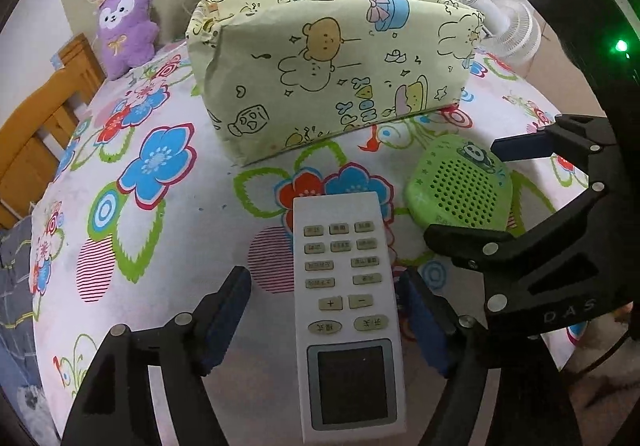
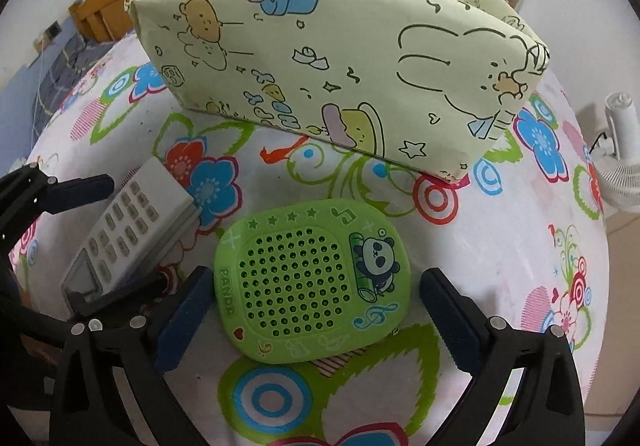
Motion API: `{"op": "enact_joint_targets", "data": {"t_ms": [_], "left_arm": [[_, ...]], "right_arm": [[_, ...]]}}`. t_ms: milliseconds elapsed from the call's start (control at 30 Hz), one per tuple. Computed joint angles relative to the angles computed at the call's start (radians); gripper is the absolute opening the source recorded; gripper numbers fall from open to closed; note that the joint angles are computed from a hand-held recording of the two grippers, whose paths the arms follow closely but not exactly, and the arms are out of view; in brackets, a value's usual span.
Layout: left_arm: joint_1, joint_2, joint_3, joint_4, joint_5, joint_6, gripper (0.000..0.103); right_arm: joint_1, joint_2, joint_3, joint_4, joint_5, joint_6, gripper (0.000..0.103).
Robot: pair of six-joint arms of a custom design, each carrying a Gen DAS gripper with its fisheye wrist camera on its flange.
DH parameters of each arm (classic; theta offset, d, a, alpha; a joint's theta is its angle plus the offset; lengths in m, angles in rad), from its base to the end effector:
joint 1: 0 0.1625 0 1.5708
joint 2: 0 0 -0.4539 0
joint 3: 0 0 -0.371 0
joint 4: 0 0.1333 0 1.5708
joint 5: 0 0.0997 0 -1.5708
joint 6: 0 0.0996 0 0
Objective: Organize rigid objects
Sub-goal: 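Lift the remote with left tool while right tool lifts the soap dish over the basket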
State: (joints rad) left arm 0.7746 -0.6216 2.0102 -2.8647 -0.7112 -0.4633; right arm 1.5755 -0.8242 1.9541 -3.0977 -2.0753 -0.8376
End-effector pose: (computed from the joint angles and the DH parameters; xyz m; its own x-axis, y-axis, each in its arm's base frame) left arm -0.2323 -0.5194 -0.0122 -0.6806 0.1510 -0.7169 0.4553 0.8538 -0.2525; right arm 0.0879 -0.5918 0.1183 -0.5832 -0.5629 0.5856 -0.6540 0.7530 0.0725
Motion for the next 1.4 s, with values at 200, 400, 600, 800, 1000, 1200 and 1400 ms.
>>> {"op": "enact_joint_targets", "data": {"t_ms": [200, 400, 600, 800, 1000, 1200, 1400], "left_arm": [[-0.005, 0.0, 0.005, -0.037, -0.053, 0.034, 0.046], [-0.008, 0.004, 0.0, -0.028, -0.044, -0.021, 0.045], [-0.009, 0.01, -0.01, -0.028, -0.046, -0.053, 0.045], [-0.026, 0.021, -0.023, -0.028, -0.035, -0.059, 0.045], [-0.042, 0.022, -0.033, -0.016, -0.015, -0.068, 0.045], [-0.063, 0.022, -0.047, -0.005, 0.004, -0.078, 0.045], [-0.09, 0.022, -0.062, 0.009, 0.034, -0.089, 0.045]], "right_arm": [[-0.002, -0.002, 0.016, -0.031, 0.011, 0.007, 0.095], [-0.006, -0.008, 0.03, -0.071, 0.013, 0.07, 0.095], [-0.008, -0.04, 0.053, -0.108, 0.028, 0.068, 0.095], [-0.016, -0.082, 0.08, -0.117, 0.055, 0.073, 0.095], [-0.015, -0.113, 0.101, -0.133, 0.073, 0.083, 0.095], [-0.009, -0.141, 0.122, -0.163, 0.09, 0.088, 0.095], [-0.002, -0.177, 0.144, -0.19, 0.116, 0.09, 0.095]]}}
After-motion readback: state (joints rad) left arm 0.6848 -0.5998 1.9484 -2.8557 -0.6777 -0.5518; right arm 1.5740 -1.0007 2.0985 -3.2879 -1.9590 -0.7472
